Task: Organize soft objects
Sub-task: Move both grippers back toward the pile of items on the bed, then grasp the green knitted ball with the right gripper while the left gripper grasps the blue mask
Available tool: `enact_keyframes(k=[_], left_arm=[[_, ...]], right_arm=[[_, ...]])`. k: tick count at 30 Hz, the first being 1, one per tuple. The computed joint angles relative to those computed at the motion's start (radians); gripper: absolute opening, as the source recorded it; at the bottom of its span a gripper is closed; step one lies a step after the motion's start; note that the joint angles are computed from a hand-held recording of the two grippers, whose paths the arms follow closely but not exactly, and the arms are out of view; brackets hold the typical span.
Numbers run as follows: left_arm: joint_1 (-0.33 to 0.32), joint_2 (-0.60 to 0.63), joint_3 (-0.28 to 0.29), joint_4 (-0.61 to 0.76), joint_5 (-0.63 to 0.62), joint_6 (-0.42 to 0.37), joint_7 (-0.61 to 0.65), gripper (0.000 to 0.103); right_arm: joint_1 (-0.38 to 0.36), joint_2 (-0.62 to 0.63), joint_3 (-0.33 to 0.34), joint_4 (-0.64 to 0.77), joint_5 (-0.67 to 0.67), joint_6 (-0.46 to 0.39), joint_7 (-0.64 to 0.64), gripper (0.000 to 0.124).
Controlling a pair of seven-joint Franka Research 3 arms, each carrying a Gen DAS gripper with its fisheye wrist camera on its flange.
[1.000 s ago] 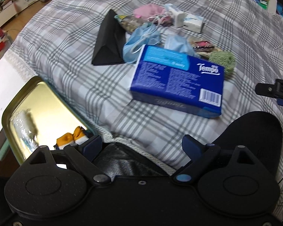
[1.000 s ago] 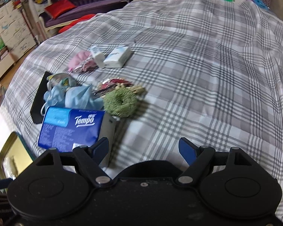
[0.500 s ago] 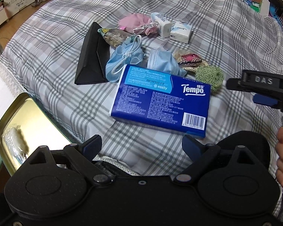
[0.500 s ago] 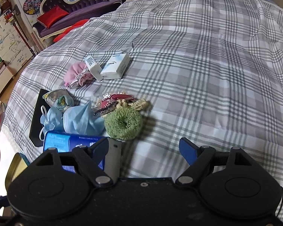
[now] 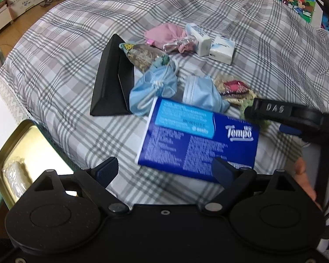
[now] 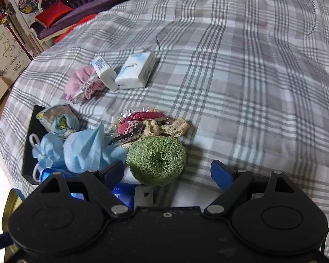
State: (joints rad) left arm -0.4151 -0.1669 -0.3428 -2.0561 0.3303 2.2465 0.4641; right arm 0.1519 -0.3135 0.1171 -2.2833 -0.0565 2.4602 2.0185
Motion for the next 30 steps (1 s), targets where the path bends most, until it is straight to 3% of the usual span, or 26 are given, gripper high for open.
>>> enact_keyframes(k=[3, 5, 9, 13, 16, 19, 26, 28, 30], left_arm=[[0.013, 0.010, 0.009, 0.010, 0.012, 0.009, -0.004, 0.089], [0.021, 0.022, 0.016, 0.022, 0.014, 0.016, -0.003, 0.089], [0.035, 0.062, 0.029, 0.056, 0.006, 0.024, 0.018, 0.089], [0.044, 0.115, 0.038, 0.099, 0.011, 0.028, 0.042, 0.089], [0.049, 0.164, 0.047, 0.137, 0.003, 0.017, 0.060, 0.089], [0.054, 0.207, 0.056, 0.165, -0.026, 0.023, 0.080, 0.089], [0.061, 0.268, 0.071, 0.197, -0.060, 0.053, 0.094, 0.089], [0.066, 0.261, 0.074, 0.175, -0.069, 0.097, 0.089, 0.087], [0.073, 0.249, 0.075, 0.153, -0.089, 0.137, 0.100, 0.078]], right_arm=[[0.012, 0.029, -0.021, 0.006, 0.056, 0.016, -0.015, 0.081], [0.037, 0.038, -0.050, 0.004, 0.144, 0.031, -0.072, 0.057], [0.015, 0.015, -0.023, -0.046, 0.124, 0.143, -0.043, 0.055], [-0.050, -0.028, 0.019, -0.127, 0.053, 0.332, 0.060, 0.055], [-0.171, -0.041, 0.105, -0.154, -0.067, 0.415, 0.208, 0.055], [-0.283, -0.040, 0.190, -0.149, -0.206, 0.407, 0.367, 0.055], [-0.229, -0.002, 0.141, -0.126, -0.287, 0.399, 0.394, 0.056], [-0.222, 0.003, 0.134, -0.127, -0.307, 0.409, 0.401, 0.056], [-0.213, -0.002, 0.129, -0.131, -0.314, 0.405, 0.406, 0.056]])
